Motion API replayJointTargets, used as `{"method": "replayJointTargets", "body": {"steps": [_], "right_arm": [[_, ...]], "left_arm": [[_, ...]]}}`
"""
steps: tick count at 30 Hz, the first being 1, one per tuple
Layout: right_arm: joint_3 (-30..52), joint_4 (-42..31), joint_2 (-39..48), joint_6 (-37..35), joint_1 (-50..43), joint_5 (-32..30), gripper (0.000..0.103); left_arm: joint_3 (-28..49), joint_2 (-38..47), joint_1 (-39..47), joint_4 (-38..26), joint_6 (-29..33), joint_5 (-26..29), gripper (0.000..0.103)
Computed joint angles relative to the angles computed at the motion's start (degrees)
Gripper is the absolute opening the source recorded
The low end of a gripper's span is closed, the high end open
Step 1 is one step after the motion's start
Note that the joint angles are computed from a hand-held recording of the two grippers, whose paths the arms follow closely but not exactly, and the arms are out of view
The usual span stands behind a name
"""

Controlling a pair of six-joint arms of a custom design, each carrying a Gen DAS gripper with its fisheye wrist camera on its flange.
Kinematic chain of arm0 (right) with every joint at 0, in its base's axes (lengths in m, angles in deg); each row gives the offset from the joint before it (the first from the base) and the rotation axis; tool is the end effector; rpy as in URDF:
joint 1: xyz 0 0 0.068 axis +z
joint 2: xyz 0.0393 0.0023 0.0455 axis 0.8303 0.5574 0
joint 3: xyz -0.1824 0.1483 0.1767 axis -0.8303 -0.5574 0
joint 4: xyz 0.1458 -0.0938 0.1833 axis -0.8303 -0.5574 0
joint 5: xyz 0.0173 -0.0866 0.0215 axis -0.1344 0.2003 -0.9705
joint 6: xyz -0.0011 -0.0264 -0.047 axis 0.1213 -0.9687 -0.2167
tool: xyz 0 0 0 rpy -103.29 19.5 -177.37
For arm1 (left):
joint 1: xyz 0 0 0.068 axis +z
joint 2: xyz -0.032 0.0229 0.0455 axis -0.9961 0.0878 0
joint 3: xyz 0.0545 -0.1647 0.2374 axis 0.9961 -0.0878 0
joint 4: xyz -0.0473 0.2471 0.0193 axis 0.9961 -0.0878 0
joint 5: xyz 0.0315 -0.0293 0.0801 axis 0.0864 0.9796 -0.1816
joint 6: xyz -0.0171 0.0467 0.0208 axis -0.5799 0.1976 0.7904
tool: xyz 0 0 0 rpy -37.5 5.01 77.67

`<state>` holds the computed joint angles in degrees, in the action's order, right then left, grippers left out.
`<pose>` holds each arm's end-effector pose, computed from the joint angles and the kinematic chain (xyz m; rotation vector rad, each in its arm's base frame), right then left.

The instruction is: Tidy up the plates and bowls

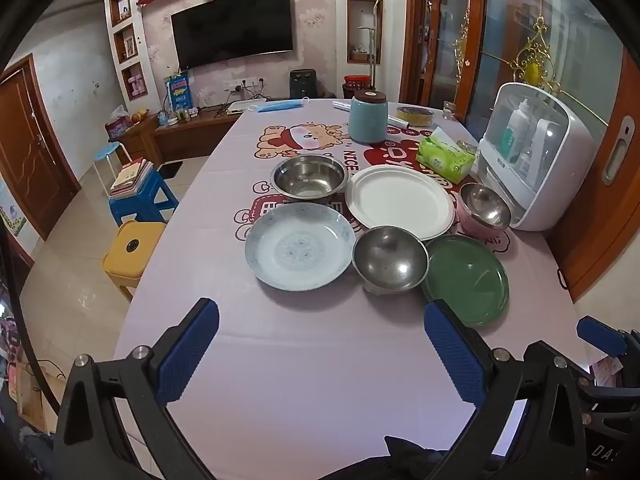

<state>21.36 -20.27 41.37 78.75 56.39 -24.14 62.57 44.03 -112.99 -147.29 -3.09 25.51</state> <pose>0.2444 0.0000 0.4236 0.3358 2.4954 0.0660 0.3253 -0.1655 0.4077 0.2475 2.3979 -0.0896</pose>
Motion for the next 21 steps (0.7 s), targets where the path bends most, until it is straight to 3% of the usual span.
{"method": "replayJointTargets", "body": {"steps": [21], "right_arm": [[0.0,0.1,0.1,0.1,-0.2,-0.5,0.090]], "left_arm": [[0.7,0.5,1.0,-0.7,0.7,0.7,0.101]]}}
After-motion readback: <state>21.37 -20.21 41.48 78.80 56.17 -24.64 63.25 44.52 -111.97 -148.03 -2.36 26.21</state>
